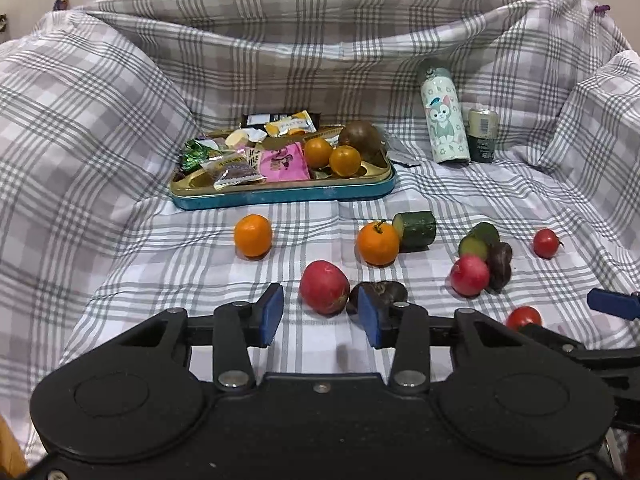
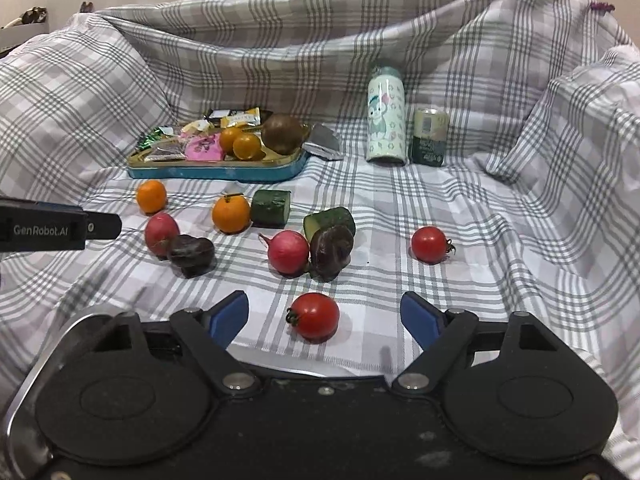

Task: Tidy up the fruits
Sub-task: 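Grasp the red tomato with the right tool while the left tool reaches the red apple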

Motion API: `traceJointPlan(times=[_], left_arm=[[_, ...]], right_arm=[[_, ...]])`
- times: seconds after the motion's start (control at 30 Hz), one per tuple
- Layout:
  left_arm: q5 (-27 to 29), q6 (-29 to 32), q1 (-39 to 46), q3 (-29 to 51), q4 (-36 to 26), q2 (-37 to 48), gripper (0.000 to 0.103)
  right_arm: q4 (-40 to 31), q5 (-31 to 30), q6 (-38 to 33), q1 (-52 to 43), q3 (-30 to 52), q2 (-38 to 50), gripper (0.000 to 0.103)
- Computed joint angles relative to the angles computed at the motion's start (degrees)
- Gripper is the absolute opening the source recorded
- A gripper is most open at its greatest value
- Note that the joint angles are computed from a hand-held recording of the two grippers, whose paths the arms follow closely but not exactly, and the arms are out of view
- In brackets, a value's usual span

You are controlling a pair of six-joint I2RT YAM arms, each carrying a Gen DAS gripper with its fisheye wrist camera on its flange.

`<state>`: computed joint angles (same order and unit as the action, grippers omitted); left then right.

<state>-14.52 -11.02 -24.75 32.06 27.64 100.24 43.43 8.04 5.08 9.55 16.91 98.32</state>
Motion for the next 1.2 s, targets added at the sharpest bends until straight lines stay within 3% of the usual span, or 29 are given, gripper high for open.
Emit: traceJointPlan(times=[0.43, 0.63, 0.73, 0.87, 0.93, 1.2], left_arm=[[3.4, -2.6, 3.5, 12.3, -6.5, 10.8, 0.05], [3.4, -2.2, 3.3, 13.1, -5.4, 12.6, 0.052], [2.7, -0.9, 3.0, 12.4, -3.1, 13.1, 0.052], [3.3, 0.0, 3.4, 10.5, 1.5, 13.8, 0.052], [4.2, -0.3, 3.8, 10.2, 2.8, 14.1, 0.052], [7.5, -3.0, 5.3, 9.7, 5.7, 15.2, 0.052]], right_arm=[[-1.9, -4.1, 1.5, -2.4, 5.9, 7.1, 0.084], [-5.1, -5.0, 2.6, -2.7, 8.4, 8.6, 0.083], [-5.8, -5.6, 2.8, -2.8, 9.0, 9.1, 0.077], [-7.0, -6.0, 2.6, -2.9, 10.0, 10.0, 0.052], [-8.1, -5.7, 3.0, -3.0, 11.0, 10.8, 0.046], [-4.4, -3.0, 1.4, -1.6, 10.3, 12.2, 0.04]])
